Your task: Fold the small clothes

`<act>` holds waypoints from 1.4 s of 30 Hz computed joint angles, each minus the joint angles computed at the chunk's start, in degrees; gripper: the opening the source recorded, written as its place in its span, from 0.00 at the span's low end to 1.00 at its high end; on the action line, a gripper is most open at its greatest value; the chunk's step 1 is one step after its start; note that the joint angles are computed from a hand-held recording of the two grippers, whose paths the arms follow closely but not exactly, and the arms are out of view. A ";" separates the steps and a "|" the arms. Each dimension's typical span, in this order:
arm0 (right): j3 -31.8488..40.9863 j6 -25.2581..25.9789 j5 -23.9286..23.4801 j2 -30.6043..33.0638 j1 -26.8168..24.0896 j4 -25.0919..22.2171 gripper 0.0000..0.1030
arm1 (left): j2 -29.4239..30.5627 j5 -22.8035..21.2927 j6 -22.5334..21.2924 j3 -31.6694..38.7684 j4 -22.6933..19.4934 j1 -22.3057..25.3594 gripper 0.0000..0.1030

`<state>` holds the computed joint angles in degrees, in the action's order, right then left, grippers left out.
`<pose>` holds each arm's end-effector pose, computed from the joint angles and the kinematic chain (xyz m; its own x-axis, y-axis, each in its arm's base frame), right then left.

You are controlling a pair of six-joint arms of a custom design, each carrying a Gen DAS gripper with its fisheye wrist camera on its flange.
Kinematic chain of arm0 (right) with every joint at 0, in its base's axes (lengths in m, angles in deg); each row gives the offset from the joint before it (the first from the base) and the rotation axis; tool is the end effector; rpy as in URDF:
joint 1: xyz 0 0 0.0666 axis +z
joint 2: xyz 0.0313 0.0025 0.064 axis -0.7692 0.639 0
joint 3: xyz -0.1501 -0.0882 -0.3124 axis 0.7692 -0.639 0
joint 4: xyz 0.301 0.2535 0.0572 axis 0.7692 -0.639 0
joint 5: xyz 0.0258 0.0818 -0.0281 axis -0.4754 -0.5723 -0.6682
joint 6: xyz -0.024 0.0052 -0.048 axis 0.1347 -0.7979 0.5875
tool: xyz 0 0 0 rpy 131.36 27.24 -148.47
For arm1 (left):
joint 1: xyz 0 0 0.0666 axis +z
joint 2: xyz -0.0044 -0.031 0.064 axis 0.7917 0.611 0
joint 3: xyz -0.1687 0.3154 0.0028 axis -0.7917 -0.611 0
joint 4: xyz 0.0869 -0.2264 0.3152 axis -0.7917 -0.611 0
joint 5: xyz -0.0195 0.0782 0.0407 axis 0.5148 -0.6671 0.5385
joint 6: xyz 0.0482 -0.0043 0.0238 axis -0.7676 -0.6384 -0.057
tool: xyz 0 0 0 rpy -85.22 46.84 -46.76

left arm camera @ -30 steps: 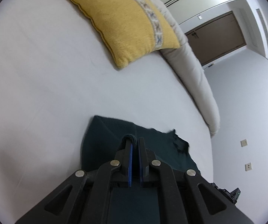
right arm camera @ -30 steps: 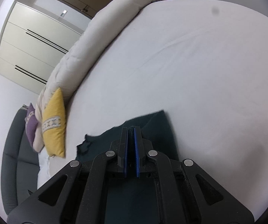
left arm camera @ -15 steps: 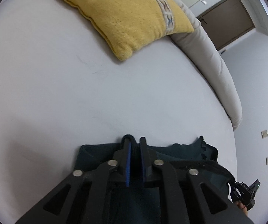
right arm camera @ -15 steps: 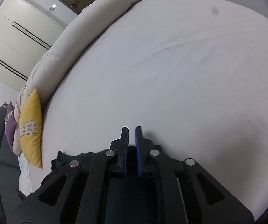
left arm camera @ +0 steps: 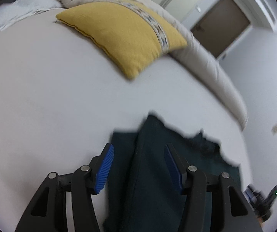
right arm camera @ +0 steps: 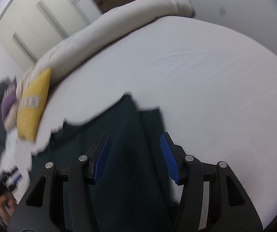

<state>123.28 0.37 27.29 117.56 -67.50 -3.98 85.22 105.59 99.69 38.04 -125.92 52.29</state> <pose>0.2649 -0.0759 0.4369 -0.5851 0.5476 -0.5981 0.4050 0.8363 0.3695 0.4526 -0.0127 0.4430 -0.7979 -0.3235 -0.5086 -0.0656 0.8854 -0.4602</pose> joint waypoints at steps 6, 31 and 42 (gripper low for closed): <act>-3.25 3.66 10.27 -4.40 7.24 -3.14 0.50 | -2.81 -3.24 -4.17 -4.91 -2.35 -2.81 0.40; -7.34 9.31 14.30 -9.42 7.34 -6.69 0.15 | -10.40 -2.74 -3.18 -13.54 1.02 -1.06 0.08; -8.24 8.65 10.03 -14.23 3.49 -11.27 0.15 | -11.86 -12.30 -6.54 -10.80 -2.53 -6.40 0.19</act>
